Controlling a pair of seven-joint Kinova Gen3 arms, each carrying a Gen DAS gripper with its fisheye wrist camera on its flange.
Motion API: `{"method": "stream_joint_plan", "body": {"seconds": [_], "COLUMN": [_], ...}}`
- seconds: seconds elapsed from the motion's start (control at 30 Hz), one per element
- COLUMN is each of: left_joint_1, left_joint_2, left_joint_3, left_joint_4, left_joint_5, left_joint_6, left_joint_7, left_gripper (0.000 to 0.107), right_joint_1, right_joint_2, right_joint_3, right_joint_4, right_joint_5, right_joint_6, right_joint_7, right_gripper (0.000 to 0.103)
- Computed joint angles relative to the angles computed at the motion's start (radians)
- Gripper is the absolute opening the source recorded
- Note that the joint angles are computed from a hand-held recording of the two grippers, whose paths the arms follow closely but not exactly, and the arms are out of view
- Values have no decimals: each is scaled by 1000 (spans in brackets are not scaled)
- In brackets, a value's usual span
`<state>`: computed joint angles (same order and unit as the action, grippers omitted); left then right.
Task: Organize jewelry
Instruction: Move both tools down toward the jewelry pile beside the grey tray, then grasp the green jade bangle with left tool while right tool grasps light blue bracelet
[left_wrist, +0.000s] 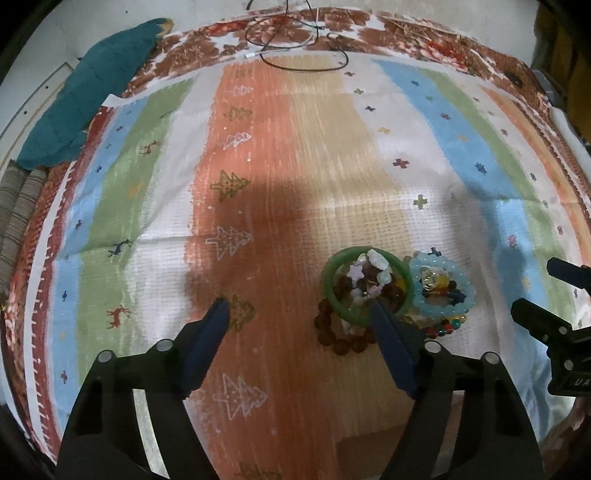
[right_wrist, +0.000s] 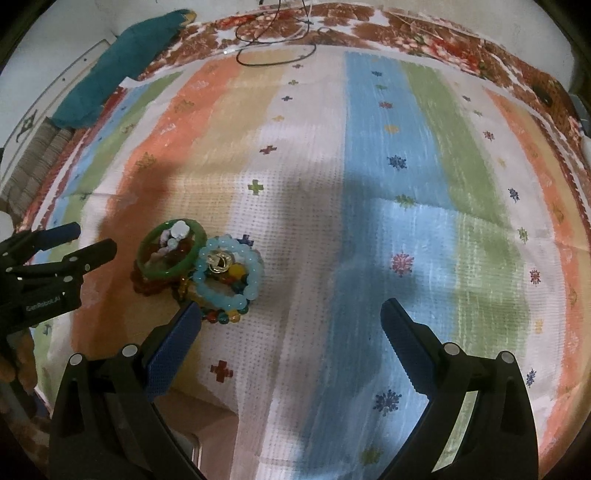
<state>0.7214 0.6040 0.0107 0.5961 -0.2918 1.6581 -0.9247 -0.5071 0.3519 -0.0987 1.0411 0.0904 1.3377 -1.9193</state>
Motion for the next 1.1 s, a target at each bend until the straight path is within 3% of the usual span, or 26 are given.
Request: {"method": "stream_joint_plan", "body": {"seconds": [0.2, 0.5, 0.6, 0.77, 0.87, 1.0, 1.1], "left_joint_1": [-32, -46, -47, -51, -56, -67, -77], "left_joint_2": [15, 66, 79, 76, 74, 77, 75], "left_joint_3": [12, 12, 6, 2, 7, 16, 26], "left_joint_4": [10, -62, -69, -45, -26, -15, -9], "left_joint_5": [37, 69, 72, 75, 84, 105, 125], "left_joint_6": [-7, 23, 24, 8, -9, -32, -48], "left_joint_7": [-4, -37, -54, -53, -53, -49, -49], "left_gripper": [61, 56, 48, 43, 39, 25, 9], "right_joint_1": [-2, -11, -14, -17, -17, -16, -21], "right_joint_2": [31, 81, 95, 112, 127, 135, 134], "right_joint_3": [2, 9, 12, 13, 13, 8, 9], "right_joint_4": [-32, -69, -84, -96, -106, -103, -99], "right_joint_5": [-6, -9, -9, -11, -17, -27, -30], "right_joint_6": [13, 33, 42, 43, 57, 52, 44], "right_joint_7": [4, 21, 27, 42, 48, 67, 74], "right_gripper": [98, 98, 86, 82, 68, 50, 42]}}
